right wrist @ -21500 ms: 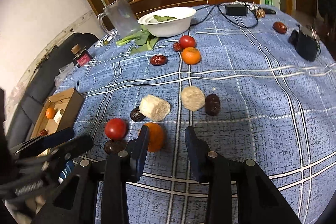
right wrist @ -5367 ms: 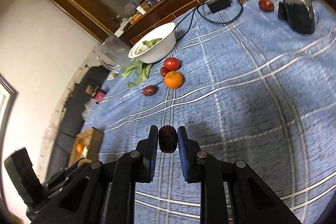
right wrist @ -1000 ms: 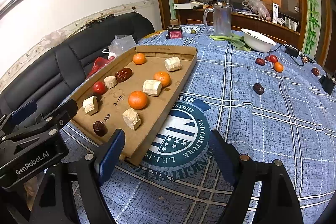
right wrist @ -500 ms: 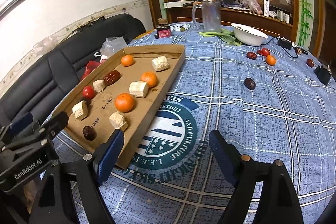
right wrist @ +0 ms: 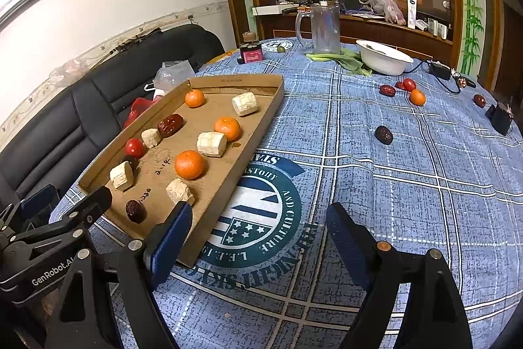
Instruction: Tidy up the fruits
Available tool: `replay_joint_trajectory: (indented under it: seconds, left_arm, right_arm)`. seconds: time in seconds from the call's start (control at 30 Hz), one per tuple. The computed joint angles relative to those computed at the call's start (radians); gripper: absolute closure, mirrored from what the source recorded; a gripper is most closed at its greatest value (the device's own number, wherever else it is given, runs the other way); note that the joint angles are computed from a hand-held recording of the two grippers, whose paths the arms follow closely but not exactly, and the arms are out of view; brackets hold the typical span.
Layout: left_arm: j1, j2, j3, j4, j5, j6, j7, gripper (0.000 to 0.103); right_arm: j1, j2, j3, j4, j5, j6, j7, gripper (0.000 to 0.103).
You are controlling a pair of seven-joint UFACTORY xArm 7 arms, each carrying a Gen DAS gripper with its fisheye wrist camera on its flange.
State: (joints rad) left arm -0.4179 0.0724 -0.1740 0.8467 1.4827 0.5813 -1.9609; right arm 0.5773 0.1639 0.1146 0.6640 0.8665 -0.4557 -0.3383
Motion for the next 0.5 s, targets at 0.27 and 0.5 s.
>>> replay_joint_trajectory:
  seconds: [0.27, 0.5]
  left_arm:
    - [0.002, -0.003, 0.001, -0.003, 0.005, 0.001, -0.002, 0.001]
    - [0.009, -0.020, 0.000, -0.020, -0.006, -0.013, -0.001, 0.001]
  right_arm:
    - [0.002, 0.003, -0.001, 0.004, -0.017, 0.011, 0.004, 0.014]
    - [0.021, 0.002, -0.007, 0.007, 0.012, 0.007, -0.020, 0.013]
